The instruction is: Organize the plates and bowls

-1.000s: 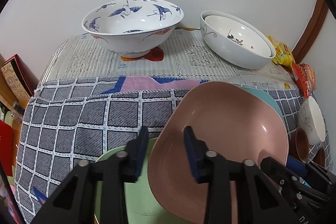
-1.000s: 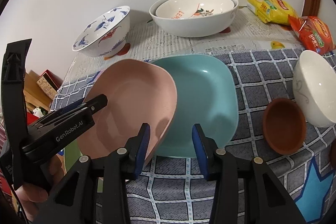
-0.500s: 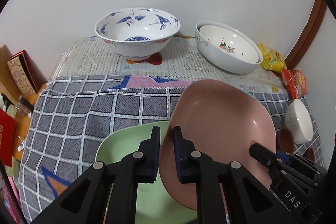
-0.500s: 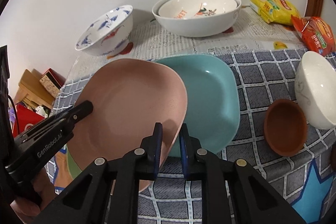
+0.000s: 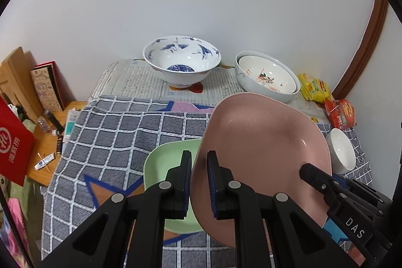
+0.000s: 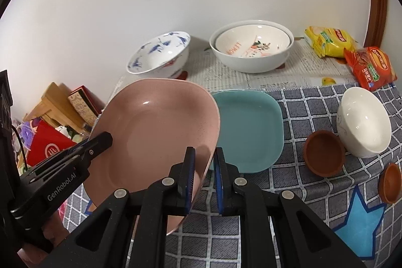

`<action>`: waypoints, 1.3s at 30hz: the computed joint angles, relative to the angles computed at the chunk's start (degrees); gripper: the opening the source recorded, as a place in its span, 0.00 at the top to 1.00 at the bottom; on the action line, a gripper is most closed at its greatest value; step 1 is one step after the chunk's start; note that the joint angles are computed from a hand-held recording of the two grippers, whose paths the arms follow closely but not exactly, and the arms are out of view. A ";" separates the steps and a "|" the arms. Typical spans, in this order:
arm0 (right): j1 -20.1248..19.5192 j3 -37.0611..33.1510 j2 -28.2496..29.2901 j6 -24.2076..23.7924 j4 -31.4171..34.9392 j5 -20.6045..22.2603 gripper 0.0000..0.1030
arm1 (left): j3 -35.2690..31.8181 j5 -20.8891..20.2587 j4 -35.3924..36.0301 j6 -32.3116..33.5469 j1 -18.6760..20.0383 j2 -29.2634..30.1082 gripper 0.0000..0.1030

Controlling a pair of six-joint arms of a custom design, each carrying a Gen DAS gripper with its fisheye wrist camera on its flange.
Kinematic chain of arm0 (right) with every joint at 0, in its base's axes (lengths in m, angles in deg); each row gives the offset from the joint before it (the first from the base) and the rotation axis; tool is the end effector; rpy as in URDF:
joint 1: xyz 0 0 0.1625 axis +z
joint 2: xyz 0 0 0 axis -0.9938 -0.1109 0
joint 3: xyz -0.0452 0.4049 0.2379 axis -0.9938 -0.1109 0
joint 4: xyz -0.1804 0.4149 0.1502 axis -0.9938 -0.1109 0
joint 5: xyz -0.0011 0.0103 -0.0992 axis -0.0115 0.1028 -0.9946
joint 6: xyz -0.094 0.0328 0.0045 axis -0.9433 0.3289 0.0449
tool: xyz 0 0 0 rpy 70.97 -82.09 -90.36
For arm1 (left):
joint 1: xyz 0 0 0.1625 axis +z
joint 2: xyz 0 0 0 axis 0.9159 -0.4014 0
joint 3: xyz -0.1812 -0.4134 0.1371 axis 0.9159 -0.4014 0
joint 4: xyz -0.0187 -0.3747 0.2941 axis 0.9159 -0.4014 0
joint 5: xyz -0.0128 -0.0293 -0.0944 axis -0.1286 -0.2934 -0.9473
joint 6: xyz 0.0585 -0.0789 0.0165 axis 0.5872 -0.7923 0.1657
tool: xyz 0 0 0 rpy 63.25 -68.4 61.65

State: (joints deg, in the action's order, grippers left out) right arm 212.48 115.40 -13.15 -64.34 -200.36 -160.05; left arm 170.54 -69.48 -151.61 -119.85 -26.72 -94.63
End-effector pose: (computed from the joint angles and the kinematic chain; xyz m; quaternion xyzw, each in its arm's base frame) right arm 0.3705 -0.3586 -0.0124 0.0768 -0.9171 0.2908 0.2617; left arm -0.0976 -0.3552 0.2788 0.1180 0.8918 -0.3158 0.3018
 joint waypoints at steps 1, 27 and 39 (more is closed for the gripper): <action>0.48 -0.03 0.02 -0.11 -0.09 -0.09 0.86 | 0.16 0.23 1.95 -1.13 -0.66 -1.39 0.88; 0.23 -3.70 4.93 -2.55 1.85 5.63 0.87 | 1.70 2.77 14.20 -8.98 1.10 -10.72 0.88; -3.83 -5.81 7.86 -7.02 3.71 6.84 0.87 | 2.37 0.13 0.30 -3.74 9.26 -2.04 0.88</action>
